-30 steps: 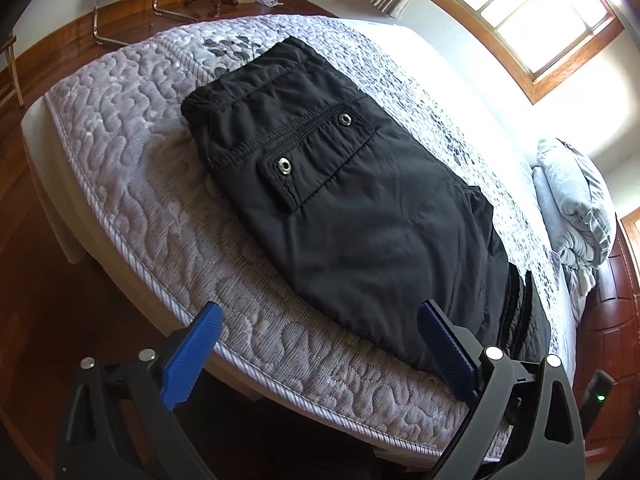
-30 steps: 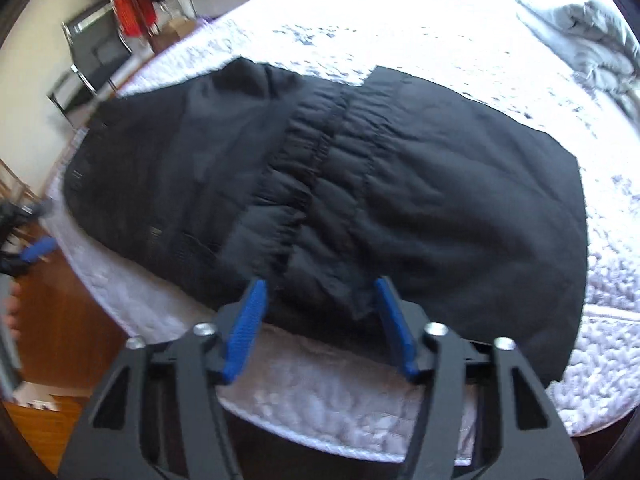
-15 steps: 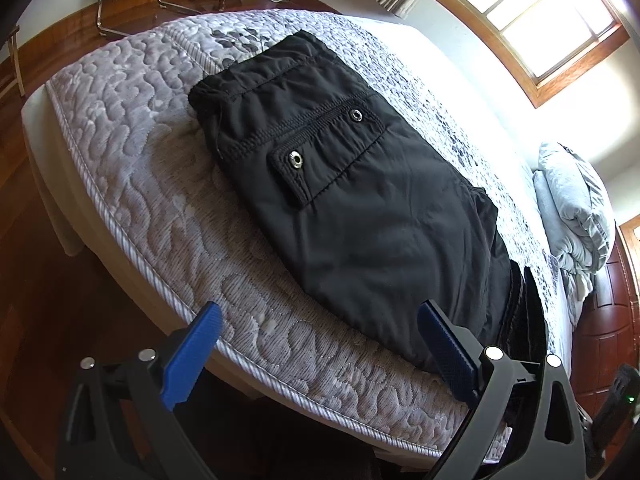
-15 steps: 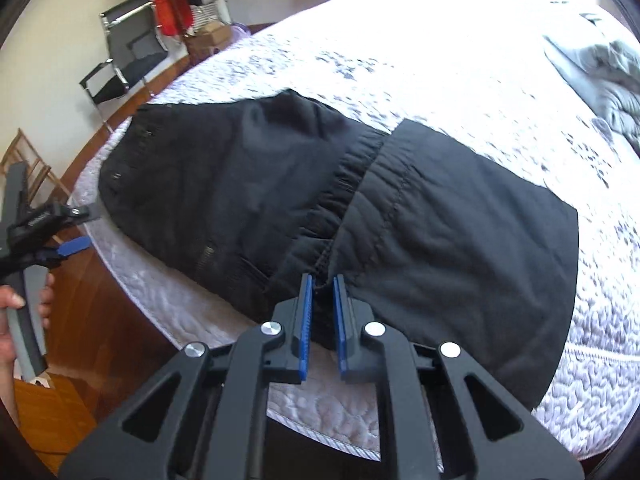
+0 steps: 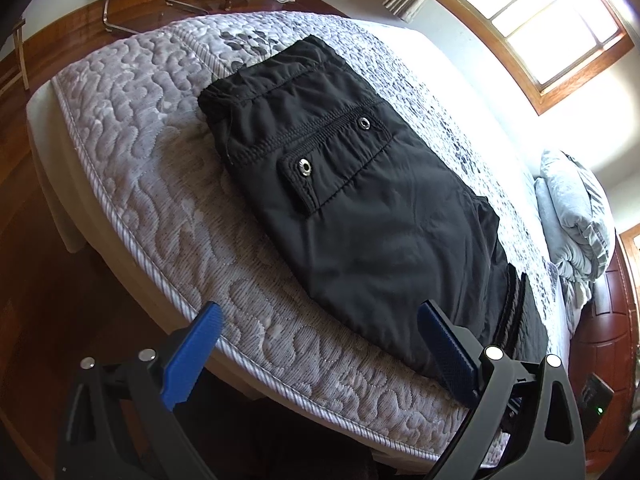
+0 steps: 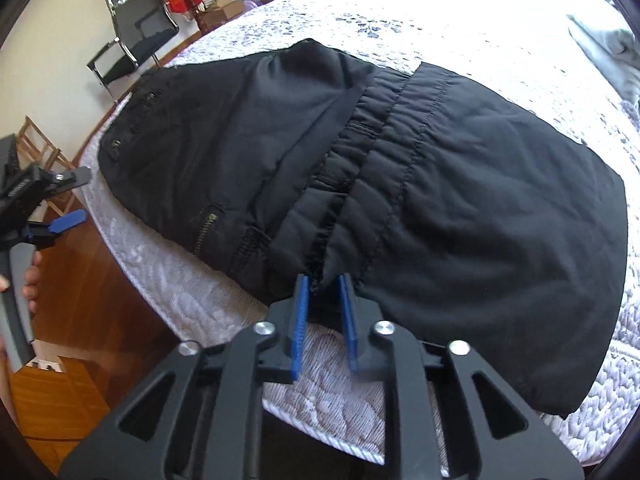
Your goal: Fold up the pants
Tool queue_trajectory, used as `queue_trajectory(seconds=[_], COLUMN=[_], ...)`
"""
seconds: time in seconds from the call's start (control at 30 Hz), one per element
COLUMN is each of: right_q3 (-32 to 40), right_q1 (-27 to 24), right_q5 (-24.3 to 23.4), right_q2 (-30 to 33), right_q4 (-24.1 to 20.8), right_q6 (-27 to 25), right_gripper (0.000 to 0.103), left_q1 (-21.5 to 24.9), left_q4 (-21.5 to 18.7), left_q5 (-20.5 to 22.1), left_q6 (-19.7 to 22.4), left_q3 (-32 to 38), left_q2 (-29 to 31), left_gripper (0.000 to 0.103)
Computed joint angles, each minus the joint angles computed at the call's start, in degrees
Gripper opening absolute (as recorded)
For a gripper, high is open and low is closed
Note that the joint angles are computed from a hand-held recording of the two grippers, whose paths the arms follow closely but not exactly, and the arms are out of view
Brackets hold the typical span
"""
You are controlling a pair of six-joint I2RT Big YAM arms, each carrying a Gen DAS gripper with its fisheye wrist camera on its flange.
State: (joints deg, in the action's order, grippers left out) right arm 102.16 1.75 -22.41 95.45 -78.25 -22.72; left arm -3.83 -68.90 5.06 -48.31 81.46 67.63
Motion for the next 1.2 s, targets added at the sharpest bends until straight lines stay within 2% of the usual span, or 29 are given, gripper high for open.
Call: queue_trajectory(seconds=[0.1,0.13,0.17,0.3,0.37,0.6,0.8,0.97,1.2], right_q3=[0.8,1.1,1.5,3.3,4.4,6.7,7.1,7.1,6.9], right_q1=[-1.7,-2.8,-3.8,-8.5,-11.0,-18.7,-22.4,-23.2,-22.0], right_q5=[-4.4,-6.4,-8.1,-12.2,-13.1,-11.5,-11.6,-10.7,-9.5], right_q2=[-0.2,-0.5,-0.6,-1.0,-0.7,0.9,2.1,2.8,2.9], right_q4=[-1.5,-2.0,-2.7,-4.4,-4.5,-1.6,1.0,1.1,1.2], right_q6=[0.8,1.0,1.0,2.5,3.9,8.7,14.1,14.1,13.4], right_gripper=[0.038,0.048,0.052,0.054,0.054,0.057,0.059,0.059,0.059], left_q1=[0.6,1.0,1.4,3.5,5.2,12.5,18.1,17.8,15.8], left_q4=[0.6,0.7,0.9,2.5,5.2,12.5,18.6,23.3,29.3], left_q5=[0.5,0.8,1.3,4.1,5.8,8.9,16.8,20.5,20.4], left_q6=[-0.6,-1.0,-1.3,-2.6,-3.3,-5.8,-11.1,-15.1,-18.9], left_q3=[-0.2,-0.4,-0.6,-2.4,-4.3,-7.1,-8.5,-9.9,-12.7], left_q2=[0.1,0.0,0.0,-1.0,-2.2,-3.5,-1.5,0.0,-0.2], left_gripper=[0.099,0.099,0.099,0.099,0.099,0.099,0.098,0.098,0.097])
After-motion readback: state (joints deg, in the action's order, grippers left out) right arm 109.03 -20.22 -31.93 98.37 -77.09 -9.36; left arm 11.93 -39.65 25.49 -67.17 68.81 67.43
